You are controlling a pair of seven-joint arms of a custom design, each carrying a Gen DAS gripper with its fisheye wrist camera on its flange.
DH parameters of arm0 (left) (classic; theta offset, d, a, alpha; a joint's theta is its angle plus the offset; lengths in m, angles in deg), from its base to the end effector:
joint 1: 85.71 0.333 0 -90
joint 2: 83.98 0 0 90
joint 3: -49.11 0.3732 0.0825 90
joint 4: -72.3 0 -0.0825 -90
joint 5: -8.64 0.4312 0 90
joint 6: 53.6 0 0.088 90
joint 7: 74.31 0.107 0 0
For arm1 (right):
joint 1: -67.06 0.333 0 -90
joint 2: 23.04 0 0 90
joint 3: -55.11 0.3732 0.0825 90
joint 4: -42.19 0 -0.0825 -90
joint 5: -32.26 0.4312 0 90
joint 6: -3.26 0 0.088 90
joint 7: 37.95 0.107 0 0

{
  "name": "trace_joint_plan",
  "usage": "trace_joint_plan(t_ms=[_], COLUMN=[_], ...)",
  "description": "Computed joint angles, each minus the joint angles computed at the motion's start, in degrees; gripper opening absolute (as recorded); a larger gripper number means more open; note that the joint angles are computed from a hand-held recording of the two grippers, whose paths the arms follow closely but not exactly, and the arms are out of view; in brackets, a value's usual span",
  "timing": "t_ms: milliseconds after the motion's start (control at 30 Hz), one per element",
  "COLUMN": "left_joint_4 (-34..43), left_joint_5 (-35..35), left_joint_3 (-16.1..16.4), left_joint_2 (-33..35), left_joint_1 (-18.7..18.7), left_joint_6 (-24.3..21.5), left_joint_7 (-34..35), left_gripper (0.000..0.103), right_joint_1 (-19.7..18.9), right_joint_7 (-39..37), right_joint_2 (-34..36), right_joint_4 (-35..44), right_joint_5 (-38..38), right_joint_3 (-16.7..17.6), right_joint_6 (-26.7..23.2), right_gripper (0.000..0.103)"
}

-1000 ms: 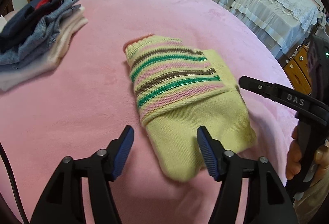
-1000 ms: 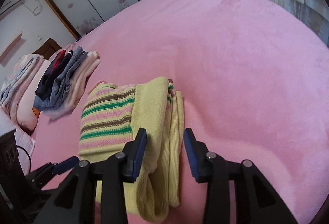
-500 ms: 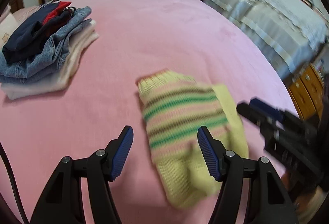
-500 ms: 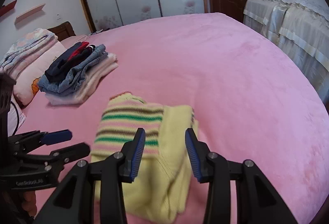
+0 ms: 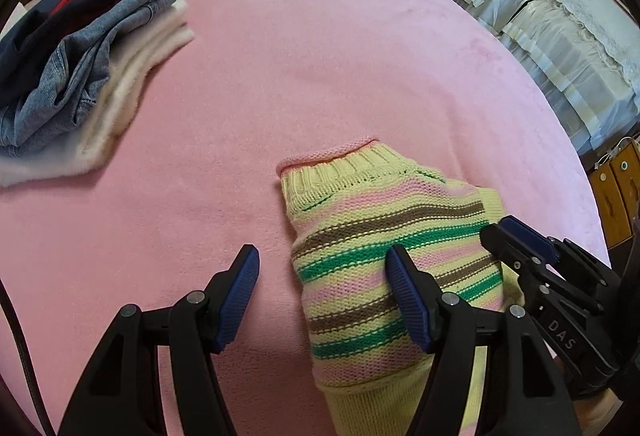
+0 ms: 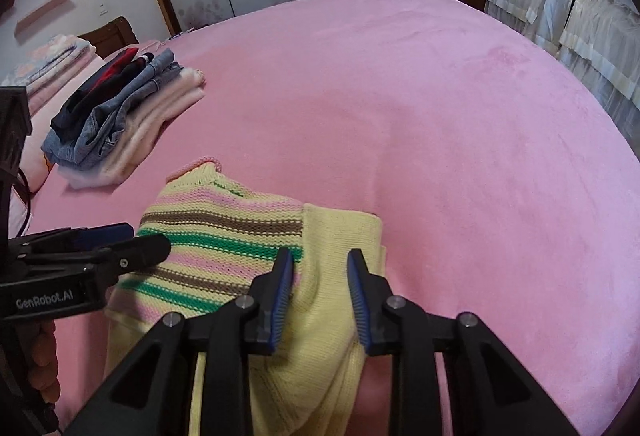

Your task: Fold large clothes

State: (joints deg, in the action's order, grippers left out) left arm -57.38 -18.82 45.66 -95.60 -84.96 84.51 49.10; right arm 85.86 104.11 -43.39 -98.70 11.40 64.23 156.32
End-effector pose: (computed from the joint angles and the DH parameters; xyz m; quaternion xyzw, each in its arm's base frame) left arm 0.5439 -0.0299 0.5151 -0.5641 0.7875 -0.2413 0.0582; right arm 0.4277 0.2447 0.5160 -0.6253 0.7169 -0.1739 0.2547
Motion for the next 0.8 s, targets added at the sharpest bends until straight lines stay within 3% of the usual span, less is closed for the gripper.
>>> trace_joint_plan(t_ms=[200,300,367,433,600,800], left_joint_4=[1.03,2.07,2.24,2.07,2.02,2.25], left_joint_5=[0.19,-1.35,-1.59,-1.63,-1.99,-3.89], left_joint_3=[0.96,2.32,2.78,3.09,4.16,5.36], left_joint_2=[-1.77,-3.09,-4.22,-5.43,-6.98,-5.88], left_joint_1=[0.37,0.88,1.47,1.99,3.18,4.6], left_joint_6=[-5.16,-10.8,-13.29,-15.11,-20.92,-28.19], left_joint_7=[0.41,2.39,3.21,3.99,5.71,7.94], left_gripper=[0.065,0.065,0.065,0.065,0.066,0.066], right_joint_1=[1.29,1.18,1.19,2.39,6.74,7.37], right_joint_7=[-1.17,-1.02,-0.76,-1.96,-7.26,-10.67], right_joint_2=[-3.5,-6.65,-9.3,-11.62,-13.77,-14.48], right_joint_4=[0.06,-0.63,-1.53,-2.5,-3.32,-4.1], right_joint_5=[3.07,3.27,3.2,4.44,11.93,13.97], right_joint_3=[-0.61,-0.18,0.15,-0.57,-3.93,-2.77], right_joint_6=[-2.61,-3.45,-3.66,-3.32,-7.2,-11.38], right_gripper=[0.031,0.053,0.077,0.084,0.084,0.084])
